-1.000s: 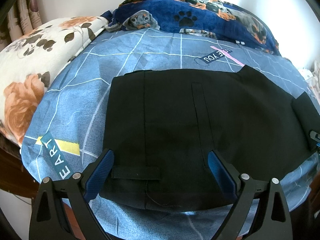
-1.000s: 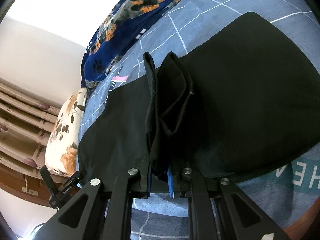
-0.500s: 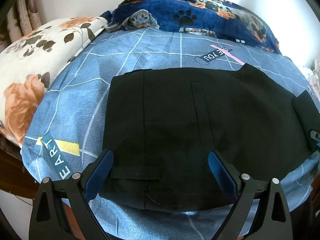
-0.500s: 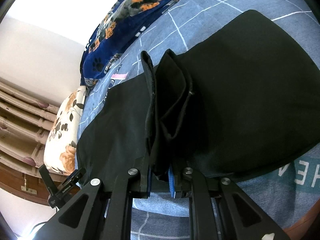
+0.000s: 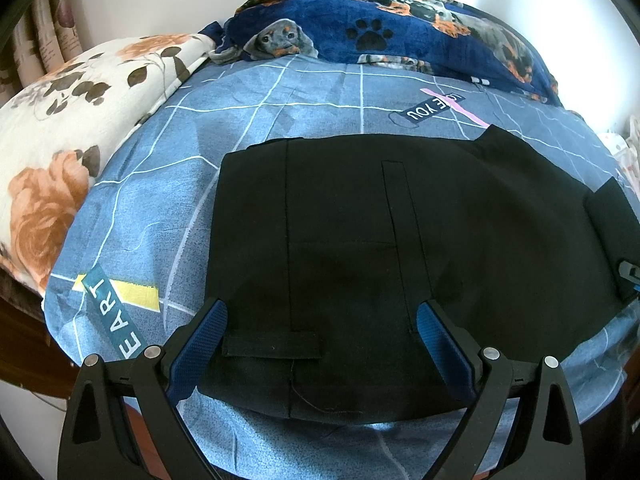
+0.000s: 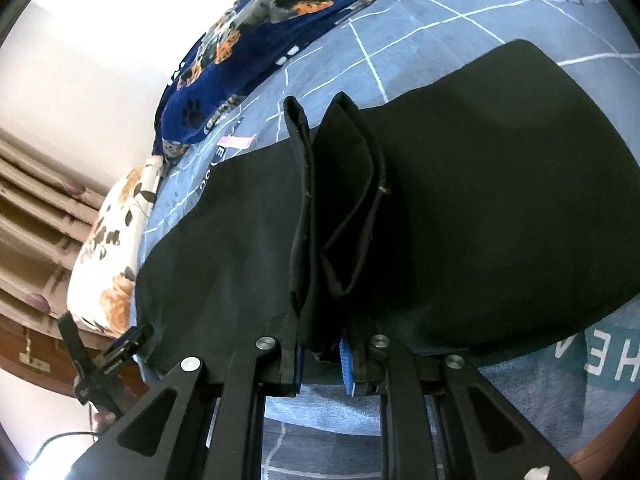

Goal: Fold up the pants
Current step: 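Hold the folded leg flat on the trousers with the right gripper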

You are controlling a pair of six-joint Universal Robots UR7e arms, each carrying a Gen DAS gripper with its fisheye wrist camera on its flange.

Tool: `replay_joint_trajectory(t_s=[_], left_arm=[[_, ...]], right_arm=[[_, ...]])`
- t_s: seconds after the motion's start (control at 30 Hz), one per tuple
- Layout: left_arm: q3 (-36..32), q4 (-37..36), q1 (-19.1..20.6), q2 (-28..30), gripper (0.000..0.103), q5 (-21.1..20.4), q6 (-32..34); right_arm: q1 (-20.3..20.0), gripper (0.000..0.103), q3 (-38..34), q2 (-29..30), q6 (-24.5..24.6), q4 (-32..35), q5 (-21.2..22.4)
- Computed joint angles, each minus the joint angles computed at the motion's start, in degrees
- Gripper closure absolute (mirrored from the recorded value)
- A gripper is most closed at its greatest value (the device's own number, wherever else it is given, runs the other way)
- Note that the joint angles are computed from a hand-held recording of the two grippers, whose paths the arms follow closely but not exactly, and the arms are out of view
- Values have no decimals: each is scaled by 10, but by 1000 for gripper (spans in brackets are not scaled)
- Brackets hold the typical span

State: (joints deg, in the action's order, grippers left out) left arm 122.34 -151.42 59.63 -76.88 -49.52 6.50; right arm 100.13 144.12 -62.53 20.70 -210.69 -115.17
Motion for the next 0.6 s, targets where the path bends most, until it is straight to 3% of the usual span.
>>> replay_joint_trajectory(t_s=[0.6], left_arm=[[1,-1,-1,1,7,2,1]], right_arm=[[33,86,-27,7,-27,52,-69]])
